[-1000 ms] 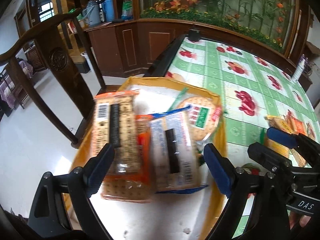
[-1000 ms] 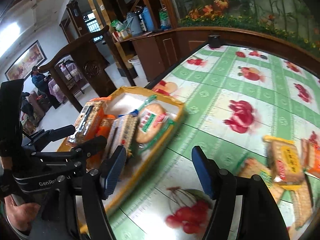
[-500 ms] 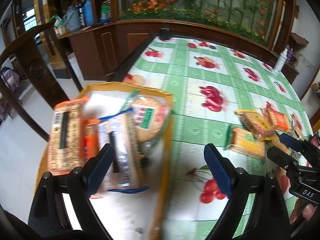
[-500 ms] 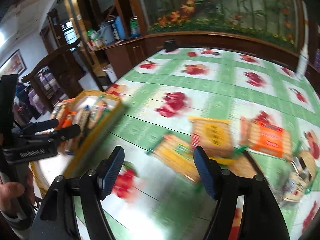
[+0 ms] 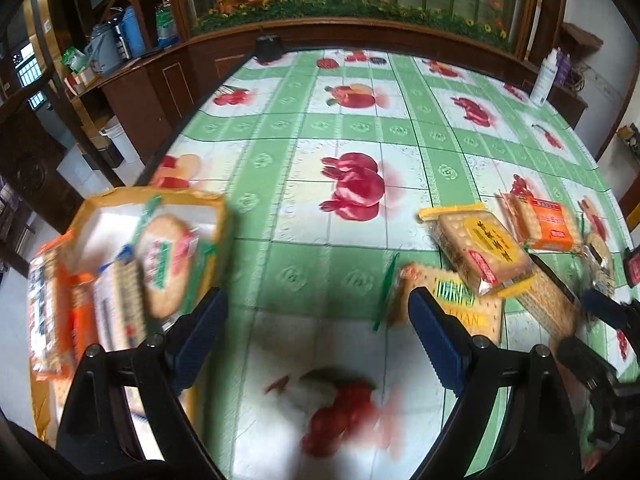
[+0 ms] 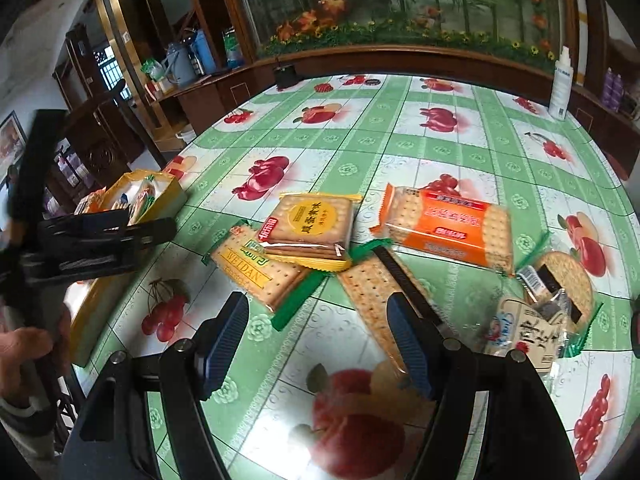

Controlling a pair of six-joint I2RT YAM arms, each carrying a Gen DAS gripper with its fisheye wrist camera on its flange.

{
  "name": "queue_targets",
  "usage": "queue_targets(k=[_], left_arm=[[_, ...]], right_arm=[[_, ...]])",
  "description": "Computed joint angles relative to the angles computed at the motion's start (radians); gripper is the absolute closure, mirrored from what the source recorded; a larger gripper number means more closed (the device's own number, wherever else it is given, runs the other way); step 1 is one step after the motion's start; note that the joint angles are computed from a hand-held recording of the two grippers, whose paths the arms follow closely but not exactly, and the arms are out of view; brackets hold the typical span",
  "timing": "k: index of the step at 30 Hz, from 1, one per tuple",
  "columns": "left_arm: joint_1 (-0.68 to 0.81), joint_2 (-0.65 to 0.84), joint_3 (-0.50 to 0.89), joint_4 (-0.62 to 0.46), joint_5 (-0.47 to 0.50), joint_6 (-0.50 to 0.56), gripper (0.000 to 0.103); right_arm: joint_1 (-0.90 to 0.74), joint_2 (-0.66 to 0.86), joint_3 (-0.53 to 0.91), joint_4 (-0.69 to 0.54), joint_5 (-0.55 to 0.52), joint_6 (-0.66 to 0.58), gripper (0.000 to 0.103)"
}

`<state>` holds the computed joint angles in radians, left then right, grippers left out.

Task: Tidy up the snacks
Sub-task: 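Move both open tools back over the remaining snacks, then grasp the yellow DAN cracker pack with the left tool while the right tool grasps the green-top cracker pack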

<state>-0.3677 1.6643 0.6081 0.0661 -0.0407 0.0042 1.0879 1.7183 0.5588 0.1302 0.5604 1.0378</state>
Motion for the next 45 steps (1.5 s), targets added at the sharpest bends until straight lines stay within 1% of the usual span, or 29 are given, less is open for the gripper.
queue_targets(k=[3, 7, 9, 12, 14, 16, 18, 22, 24, 27, 29, 33, 35, 37, 41, 43, 45], left_arm=[[-0.026, 0.101, 0.093, -0.033, -0.008, -0.038, 0.011], [-0.049, 0.222, 0.211, -0.058, -0.08, -0.09, 0.011], [-0.056, 0.262, 0.247, -0.062, -0.121, -0.106, 0.011], [-0.072, 0.323, 0.294, -0.067, -0.185, -0.109, 0.011], [-0.082, 0.349, 0.298, -0.063, -0.208, -0.09, 0.011], [-0.085, 0.326, 0.261, -0.038, -0.202, -0.07, 0.011], [-0.098, 0.278, 0.196, -0.022, -0.189, -0.028, 0.011], [-0.112, 0.178, 0.067, -0.022, -0.069, 0.05, 0.011], [-0.111, 0.126, 0.019, -0.014, -0.027, 0.044, 0.011], [-0.099, 0.054, -0.005, -0.044, 0.082, 0.019, 0.011], [-0.124, 0.027, -0.009, -0.053, 0.103, 0.011, 0.011], [-0.199, 0.056, 0.012, -0.059, 0.104, 0.007, 0.011], [-0.23, 0.093, 0.031, -0.072, 0.113, 0.007, 0.011], [-0.248, 0.106, 0.034, -0.062, 0.133, -0.004, 0.01], [-0.313, 0.136, 0.06, -0.07, 0.107, -0.021, 0.01], [-0.332, 0.162, 0.071, -0.068, 0.11, -0.016, 0.01], [-0.348, 0.186, 0.075, -0.044, 0.094, -0.022, 0.01]], right_arm=[[0.004, -0.034, -0.05, 0.031, 0.005, 0.021, 0.031], [0.007, -0.057, -0.095, 0.052, 0.007, 0.052, 0.031], [0.01, -0.063, -0.101, 0.052, 0.008, 0.059, 0.031], [0.021, -0.078, -0.111, 0.036, 0.018, 0.075, 0.031], [0.026, -0.087, -0.12, 0.035, 0.022, 0.084, 0.031], [0.023, -0.095, -0.126, 0.037, 0.022, 0.083, 0.031], [0.017, -0.104, -0.132, 0.04, 0.024, 0.078, 0.031], [0.006, -0.135, -0.158, 0.052, 0.033, 0.075, 0.031], [-0.006, -0.156, -0.179, 0.057, 0.037, 0.08, 0.031], [-0.022, -0.188, -0.214, 0.068, 0.039, 0.105, 0.03], [-0.022, -0.21, -0.237, 0.066, 0.041, 0.125, 0.03], [0.019, -0.242, -0.247, 0.012, 0.075, 0.174, 0.03], [0.031, -0.25, -0.252, -0.006, 0.08, 0.189, 0.03], [0.035, -0.256, -0.258, -0.016, 0.078, 0.194, 0.03], [0.033, -0.295, -0.284, -0.035, 0.087, 0.216, 0.03], [0.033, -0.311, -0.291, -0.042, 0.091, 0.223, 0.03], [0.038, -0.317, -0.293, -0.044, 0.096, 0.224, 0.03]])
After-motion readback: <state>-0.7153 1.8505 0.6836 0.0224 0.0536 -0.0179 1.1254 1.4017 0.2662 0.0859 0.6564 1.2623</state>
